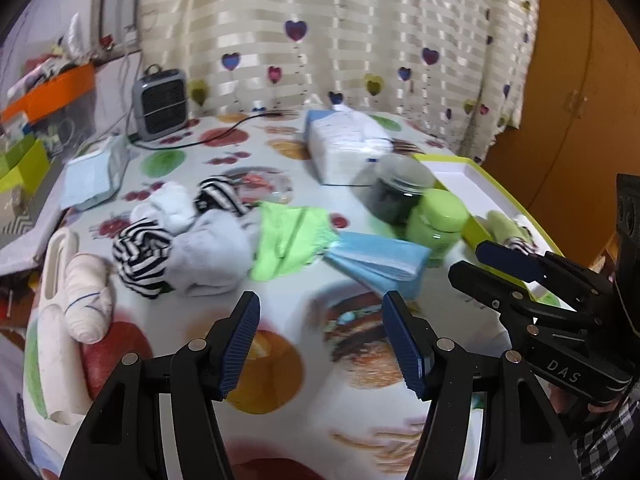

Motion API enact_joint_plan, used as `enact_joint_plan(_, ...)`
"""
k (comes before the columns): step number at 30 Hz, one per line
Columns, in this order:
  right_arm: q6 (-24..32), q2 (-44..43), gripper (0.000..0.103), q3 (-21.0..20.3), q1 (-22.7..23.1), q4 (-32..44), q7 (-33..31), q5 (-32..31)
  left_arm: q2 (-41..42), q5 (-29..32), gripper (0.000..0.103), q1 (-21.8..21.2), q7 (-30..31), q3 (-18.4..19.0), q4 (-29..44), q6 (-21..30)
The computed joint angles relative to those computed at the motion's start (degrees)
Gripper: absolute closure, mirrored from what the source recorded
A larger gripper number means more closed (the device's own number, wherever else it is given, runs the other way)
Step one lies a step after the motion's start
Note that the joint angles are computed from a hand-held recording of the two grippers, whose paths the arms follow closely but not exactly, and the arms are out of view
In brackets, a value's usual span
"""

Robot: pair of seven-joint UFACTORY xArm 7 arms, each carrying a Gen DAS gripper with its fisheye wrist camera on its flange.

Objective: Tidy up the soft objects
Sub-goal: 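Withdraw both tools from the box toward the blue face masks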

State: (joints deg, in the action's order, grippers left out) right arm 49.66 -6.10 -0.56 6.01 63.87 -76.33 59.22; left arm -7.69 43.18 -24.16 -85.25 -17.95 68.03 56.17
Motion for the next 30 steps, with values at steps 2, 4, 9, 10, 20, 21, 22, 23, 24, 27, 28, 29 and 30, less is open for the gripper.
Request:
enact_joint_plan(2,0.0,0.6,0.057,0.5,0.3,0.6,0.4,-1.0,-1.1,-0.5,0.04,0.4,-0.2,0.4,-1.4,-0.1)
enact_joint_plan(4,0.3,1.2,0.057,0.9,0.6,1.0,0.3,-2.1,-2.3,-1.2,0.04,1.0,-0.4,0.7,-2.8,-0.3)
enact_joint_plan(9,2.1,2.4,0.057,1.6,1.2,2.2,-2.4,-1.9,-4.2,-2.6,0.04,3.0,0.3,0.8,-5.2,-1.1)
enact_joint_plan(10,1.3,2.5,0.057,2.0,1.4,2.2,-2.8,-2.2,-4.4,-2.8,0.04,3.4,0.3,0.7,-5.5,-1.2)
enact_joint_plan(20,-5.7,4.7,0.044,4.4,3.3,3.0,-0.7,-8.6,-5.0,-6.2,0.039,6.5,4.3,1.3,-7.5,-7.1)
enact_joint_plan(21,-6.1,5.0,0.042,4.6,3.4,3.1,-0.2,-9.5,-4.8,-6.2,0.039,6.7,4.5,1.4,-7.5,-7.5)
enact_joint_plan(22,-6.4,5.4,0.042,4.8,3.5,3.3,0.4,-10.6,-4.8,-6.3,0.039,6.8,4.7,1.4,-7.5,-7.6)
enact_joint_plan(23,-7.0,5.7,0.042,5.0,3.7,3.4,1.1,-11.8,-4.7,-6.3,0.039,6.9,5.0,1.4,-7.4,-7.6)
enact_joint_plan(24,-9.0,5.7,0.042,5.4,4.0,2.8,1.4,-13.0,-4.5,-6.4,0.039,7.0,5.6,1.4,-7.3,-7.7)
enact_joint_plan(27,-12.6,5.8,0.042,6.0,4.7,2.0,1.9,-15.2,-3.6,-7.0,0.039,7.1,7.1,1.8,-6.6,-8.6)
enact_joint_plan(28,-13.0,6.0,0.042,6.0,4.8,2.0,2.2,-15.7,-3.2,-7.1,0.039,7.1,7.5,1.9,-6.1,-8.4)
enact_joint_plan(29,-13.8,6.1,0.042,6.1,4.9,1.9,2.8,-16.4,-2.7,-7.1,0.039,7.1,8.1,2.0,-5.7,-8.5)
enact_joint_plan(30,-15.2,6.2,0.042,6.3,5.1,1.6,3.4,-17.2,-2.4,-7.1,0.039,7.1,8.4,2.1,-5.4,-8.7)
